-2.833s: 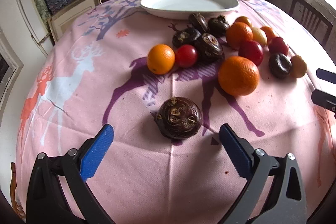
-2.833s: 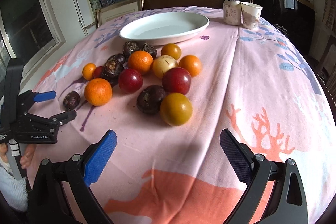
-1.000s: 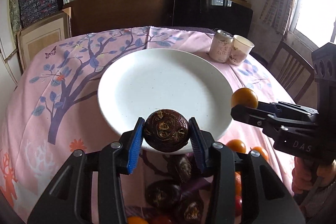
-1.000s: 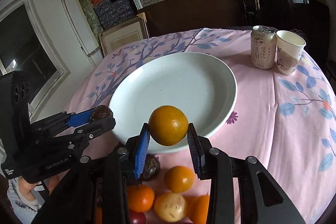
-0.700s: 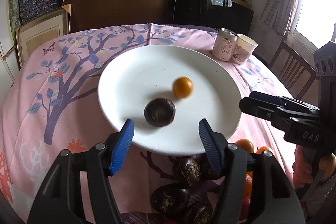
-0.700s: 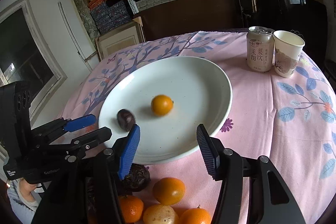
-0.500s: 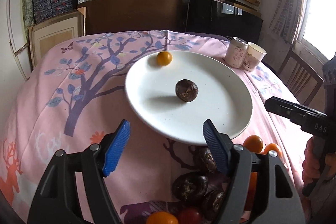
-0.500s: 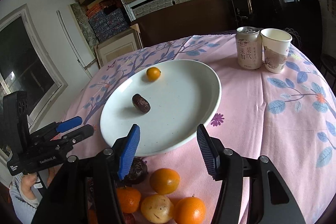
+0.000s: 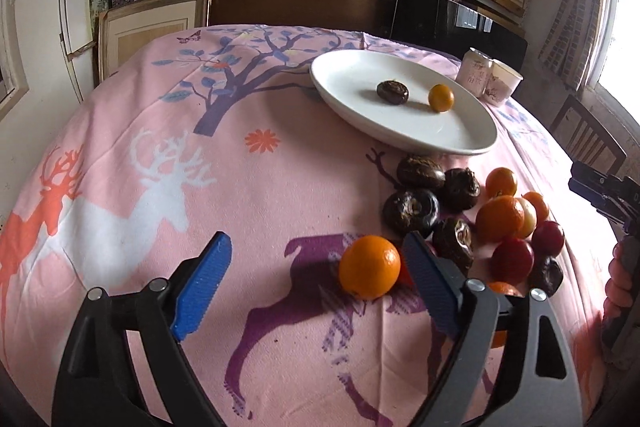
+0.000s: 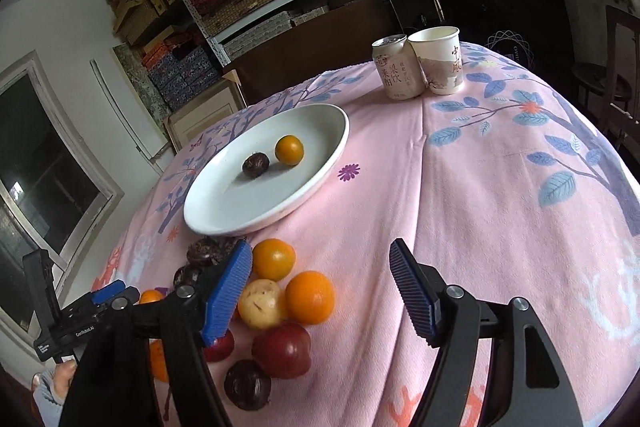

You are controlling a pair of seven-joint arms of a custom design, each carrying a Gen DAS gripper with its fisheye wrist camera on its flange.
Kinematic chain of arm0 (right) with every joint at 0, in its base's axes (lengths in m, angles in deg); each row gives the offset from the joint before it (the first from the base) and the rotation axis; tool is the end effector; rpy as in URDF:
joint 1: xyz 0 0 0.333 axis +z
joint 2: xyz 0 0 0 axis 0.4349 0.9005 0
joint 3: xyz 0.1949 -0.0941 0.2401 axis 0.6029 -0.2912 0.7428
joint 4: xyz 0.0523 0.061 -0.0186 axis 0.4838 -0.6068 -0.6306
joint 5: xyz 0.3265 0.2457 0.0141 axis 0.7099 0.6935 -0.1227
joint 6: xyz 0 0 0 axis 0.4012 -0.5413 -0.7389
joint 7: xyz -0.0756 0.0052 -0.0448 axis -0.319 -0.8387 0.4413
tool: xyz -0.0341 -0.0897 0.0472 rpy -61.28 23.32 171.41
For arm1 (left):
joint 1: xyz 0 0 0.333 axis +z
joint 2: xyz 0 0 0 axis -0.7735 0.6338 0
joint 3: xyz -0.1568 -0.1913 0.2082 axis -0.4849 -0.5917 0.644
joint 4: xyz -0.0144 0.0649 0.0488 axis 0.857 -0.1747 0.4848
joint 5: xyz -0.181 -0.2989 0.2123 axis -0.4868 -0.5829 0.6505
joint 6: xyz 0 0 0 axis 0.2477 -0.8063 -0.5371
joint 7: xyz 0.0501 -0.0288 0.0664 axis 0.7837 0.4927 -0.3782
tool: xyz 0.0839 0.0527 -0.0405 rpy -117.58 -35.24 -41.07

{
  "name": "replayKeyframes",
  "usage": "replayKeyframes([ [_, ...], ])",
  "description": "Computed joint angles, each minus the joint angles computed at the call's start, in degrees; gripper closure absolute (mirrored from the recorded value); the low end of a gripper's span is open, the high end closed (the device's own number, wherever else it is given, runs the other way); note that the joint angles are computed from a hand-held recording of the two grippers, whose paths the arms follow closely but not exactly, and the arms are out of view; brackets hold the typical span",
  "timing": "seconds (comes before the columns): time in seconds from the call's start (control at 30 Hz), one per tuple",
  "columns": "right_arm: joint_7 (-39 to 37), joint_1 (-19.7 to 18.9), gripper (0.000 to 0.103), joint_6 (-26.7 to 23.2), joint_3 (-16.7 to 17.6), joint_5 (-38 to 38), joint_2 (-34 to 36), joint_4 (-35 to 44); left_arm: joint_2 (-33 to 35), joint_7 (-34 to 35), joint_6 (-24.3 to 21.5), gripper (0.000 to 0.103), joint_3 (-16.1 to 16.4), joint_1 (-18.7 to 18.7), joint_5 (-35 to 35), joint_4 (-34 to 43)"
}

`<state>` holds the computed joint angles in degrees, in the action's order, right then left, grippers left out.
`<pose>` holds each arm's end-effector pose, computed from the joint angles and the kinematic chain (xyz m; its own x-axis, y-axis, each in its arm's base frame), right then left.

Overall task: Organize fruits
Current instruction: 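Move both open tools back to the fruit cluster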

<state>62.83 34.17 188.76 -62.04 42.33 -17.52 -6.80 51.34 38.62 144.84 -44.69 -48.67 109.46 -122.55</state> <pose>0.7231 0.1635 0.4809 0.3287 -0.8515 -0.4085 -0.6912 0.0779 -0.7184 0.5985 -0.0623 0.4740 0.1348 -0.9876 0.0809 -0.6920 -0.1523 -0.7057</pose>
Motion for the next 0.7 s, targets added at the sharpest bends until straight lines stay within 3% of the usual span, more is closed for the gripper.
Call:
replayKeyframes([
  [0.23,-2.9,0.5,0.023,2.8,0.2,1.2,-2.1,-3.2,1.6,-1.1,-6.1,0.015,-0.3,-1.0,3.0,2.8],
  [0.27,-2.4,0.5,0.023,2.4,0.0,1.1,-2.1,-3.1,1.6,-2.1,-6.6,0.01,-0.2,-0.9,3.4,2.8],
  [0.33,-1.9,0.5,0.023,2.2,-0.2,1.0,-2.0,-3.1,0.7,-7.4,-6.0,0.009,0.7,-0.6,7.0,2.2],
  [0.4,-2.7,0.3,0.023,2.4,0.2,1.7,-2.2,-3.3,-0.5,-16.9,-6.7,0.01,1.6,-0.2,15.3,1.8],
  [0.43,-2.8,0.3,0.023,2.4,0.1,1.6,-2.2,-3.2,-0.9,-18.0,-5.8,0.01,1.6,0.2,15.7,1.3],
  [0.5,-3.4,0.4,0.023,2.1,0.2,1.4,-2.4,-3.5,-1.2,-12.5,-1.6,0.01,1.3,0.7,9.8,-0.2],
  [0.6,-4.7,0.6,0.023,1.6,0.2,1.0,-3.0,-4.3,0.0,-9.4,-4.1,0.013,0.3,0.0,10.6,1.4],
  [0.7,-5.6,0.9,0.023,1.7,0.1,0.9,-3.7,-5.3,1.3,-2.0,-4.9,0.033,-0.5,-0.1,4.2,2.3],
])
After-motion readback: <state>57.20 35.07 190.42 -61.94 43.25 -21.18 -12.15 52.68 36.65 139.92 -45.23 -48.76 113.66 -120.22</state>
